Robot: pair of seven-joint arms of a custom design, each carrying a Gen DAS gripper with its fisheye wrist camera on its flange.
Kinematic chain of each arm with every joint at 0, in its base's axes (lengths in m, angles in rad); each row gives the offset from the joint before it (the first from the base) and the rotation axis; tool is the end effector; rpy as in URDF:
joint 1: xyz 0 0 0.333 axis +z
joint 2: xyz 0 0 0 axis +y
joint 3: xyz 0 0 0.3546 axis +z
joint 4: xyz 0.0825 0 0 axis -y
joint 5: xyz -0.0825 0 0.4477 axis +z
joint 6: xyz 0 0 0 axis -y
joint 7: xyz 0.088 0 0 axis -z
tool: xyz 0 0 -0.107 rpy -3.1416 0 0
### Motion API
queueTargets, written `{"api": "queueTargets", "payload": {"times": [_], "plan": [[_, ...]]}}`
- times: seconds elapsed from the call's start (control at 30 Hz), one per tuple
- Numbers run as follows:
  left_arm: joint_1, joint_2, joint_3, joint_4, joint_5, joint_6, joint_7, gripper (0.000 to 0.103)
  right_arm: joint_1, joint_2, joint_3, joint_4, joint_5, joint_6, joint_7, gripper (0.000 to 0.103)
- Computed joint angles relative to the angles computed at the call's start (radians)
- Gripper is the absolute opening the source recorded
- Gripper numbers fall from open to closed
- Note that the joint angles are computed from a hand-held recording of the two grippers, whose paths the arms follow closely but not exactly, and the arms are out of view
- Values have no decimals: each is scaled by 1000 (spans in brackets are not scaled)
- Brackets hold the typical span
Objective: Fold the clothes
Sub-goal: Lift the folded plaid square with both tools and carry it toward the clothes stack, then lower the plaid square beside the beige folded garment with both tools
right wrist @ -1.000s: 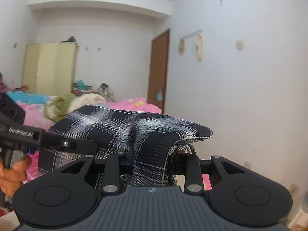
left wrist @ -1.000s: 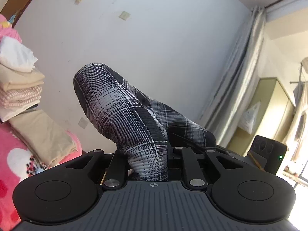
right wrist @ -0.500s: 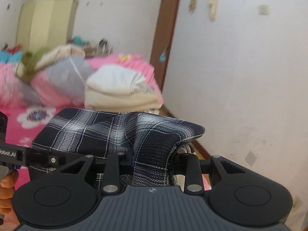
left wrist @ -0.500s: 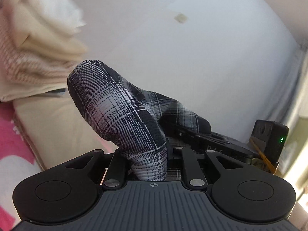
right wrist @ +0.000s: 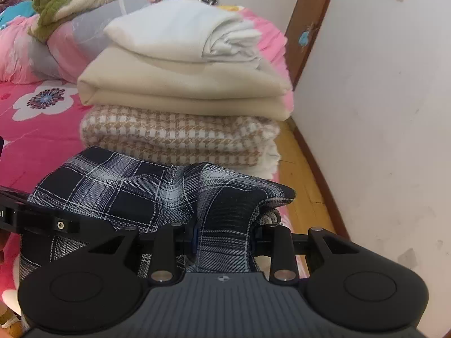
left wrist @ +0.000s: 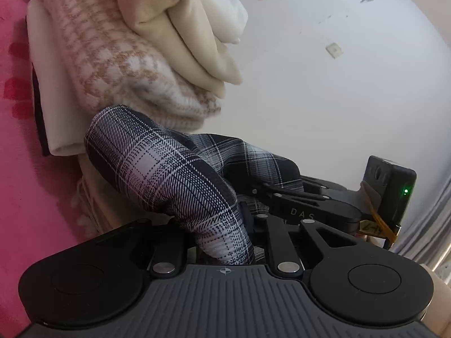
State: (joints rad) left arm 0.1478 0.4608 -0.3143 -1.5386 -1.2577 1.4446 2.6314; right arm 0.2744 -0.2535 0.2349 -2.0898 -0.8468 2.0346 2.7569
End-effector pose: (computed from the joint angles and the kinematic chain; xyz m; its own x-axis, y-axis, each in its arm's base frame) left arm 0.7037 -0.1907 0.4678 -0.5819 0.1447 0.8003 -0.7265 0.3497 -0.5915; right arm 0.5029 0.2449 0.5882 -0.4362 -0.8611 0.2614 -0.6885 0.1324 -0.7130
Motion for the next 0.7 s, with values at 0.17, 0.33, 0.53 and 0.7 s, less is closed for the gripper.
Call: {"api": "queueTargets", "payload": {"times": [0.17, 0.33, 0.53, 0.7], "plan": [[9, -19, 4, -35, -33, 24, 40, 15, -3, -19, -13, -3, -1, 41, -83, 33], [-15, 3, 18, -15, 17, 73, -14, 15, -40, 5, -45, -29, 11, 137, -139, 50], [-2, 46, 1, 27, 49, 62, -70, 17, -80, 13, -50, -67, -2, 135, -32, 80], [2, 77, -17, 72, 69, 41, -104, 18, -58, -38, 12, -52, -10, -73, 46, 86]]}}
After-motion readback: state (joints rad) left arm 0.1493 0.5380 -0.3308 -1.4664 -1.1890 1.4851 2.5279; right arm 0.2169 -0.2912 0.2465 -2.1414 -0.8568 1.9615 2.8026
